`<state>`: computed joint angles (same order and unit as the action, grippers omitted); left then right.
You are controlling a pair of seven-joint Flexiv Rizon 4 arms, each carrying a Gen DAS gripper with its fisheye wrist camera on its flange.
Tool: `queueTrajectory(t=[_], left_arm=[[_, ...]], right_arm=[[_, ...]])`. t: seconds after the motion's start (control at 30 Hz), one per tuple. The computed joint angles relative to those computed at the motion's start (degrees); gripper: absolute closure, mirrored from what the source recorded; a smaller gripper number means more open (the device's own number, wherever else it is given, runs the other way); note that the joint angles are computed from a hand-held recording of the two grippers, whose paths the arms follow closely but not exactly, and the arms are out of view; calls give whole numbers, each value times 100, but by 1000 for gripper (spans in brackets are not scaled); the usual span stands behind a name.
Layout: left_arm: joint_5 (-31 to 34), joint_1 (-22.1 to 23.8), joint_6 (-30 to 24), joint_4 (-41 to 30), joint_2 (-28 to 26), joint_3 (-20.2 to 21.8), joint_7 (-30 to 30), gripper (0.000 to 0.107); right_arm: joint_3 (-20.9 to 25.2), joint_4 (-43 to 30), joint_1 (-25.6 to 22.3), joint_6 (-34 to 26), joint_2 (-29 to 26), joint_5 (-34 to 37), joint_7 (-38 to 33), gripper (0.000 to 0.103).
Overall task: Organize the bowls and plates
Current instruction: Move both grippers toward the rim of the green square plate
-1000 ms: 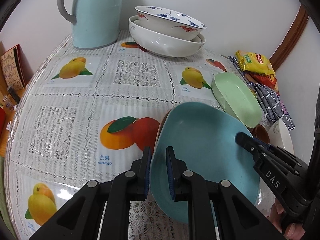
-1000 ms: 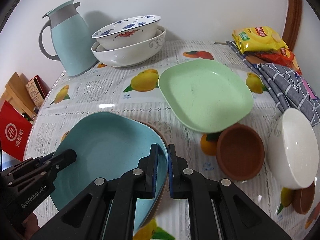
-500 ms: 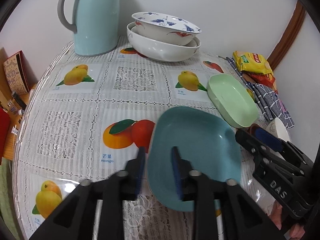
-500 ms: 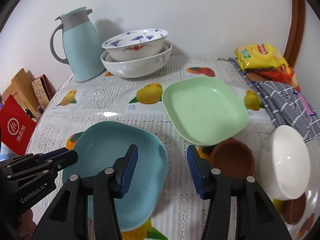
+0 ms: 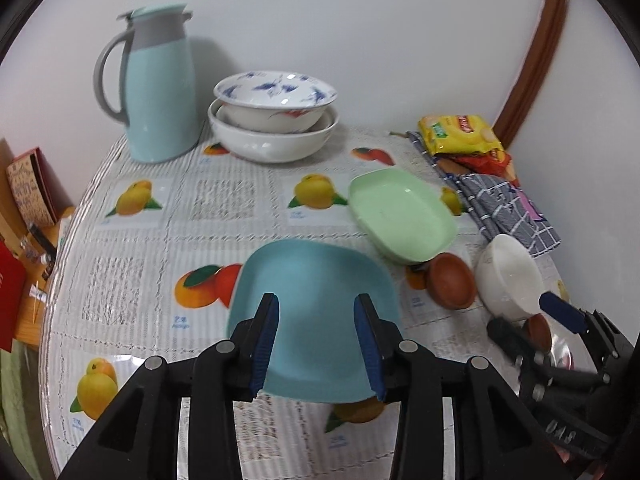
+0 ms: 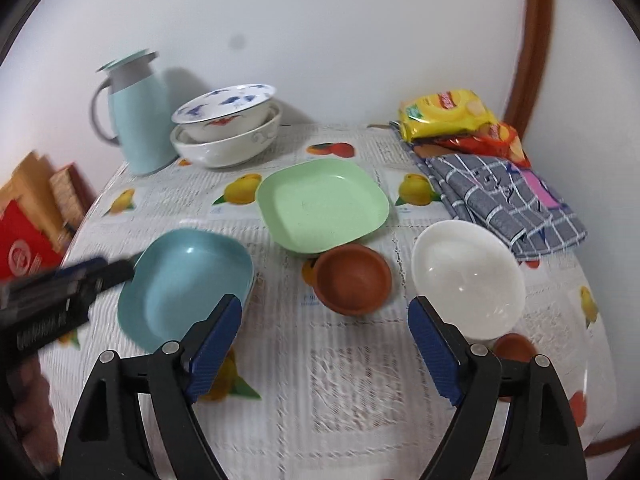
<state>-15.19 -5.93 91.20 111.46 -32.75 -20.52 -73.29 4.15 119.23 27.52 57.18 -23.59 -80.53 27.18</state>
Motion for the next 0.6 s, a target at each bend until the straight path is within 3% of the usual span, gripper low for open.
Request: queueTrajectory(t=[0.17, 0.23, 0.37, 0.43, 0.6], left_arm=[[47, -167, -6, -65, 95, 39, -38, 70], [23, -79, -36, -85, 104, -156, 45, 70], [108, -769, -383, -428, 118, 586, -183, 70], [105, -891, -534, -554, 88, 711, -242, 70], [231, -1224, -733, -912, -65, 1116, -455, 70]], right_arm=[[81, 422, -60, -172, 353, -157, 141, 18], [23, 585, -346, 384, 505, -846, 688, 18], [137, 672, -630, 447, 648, -1021, 931, 18], [153, 687, -762, 528, 674, -819, 851, 18], [54, 648, -1164, 918, 745, -1431, 1310, 18]])
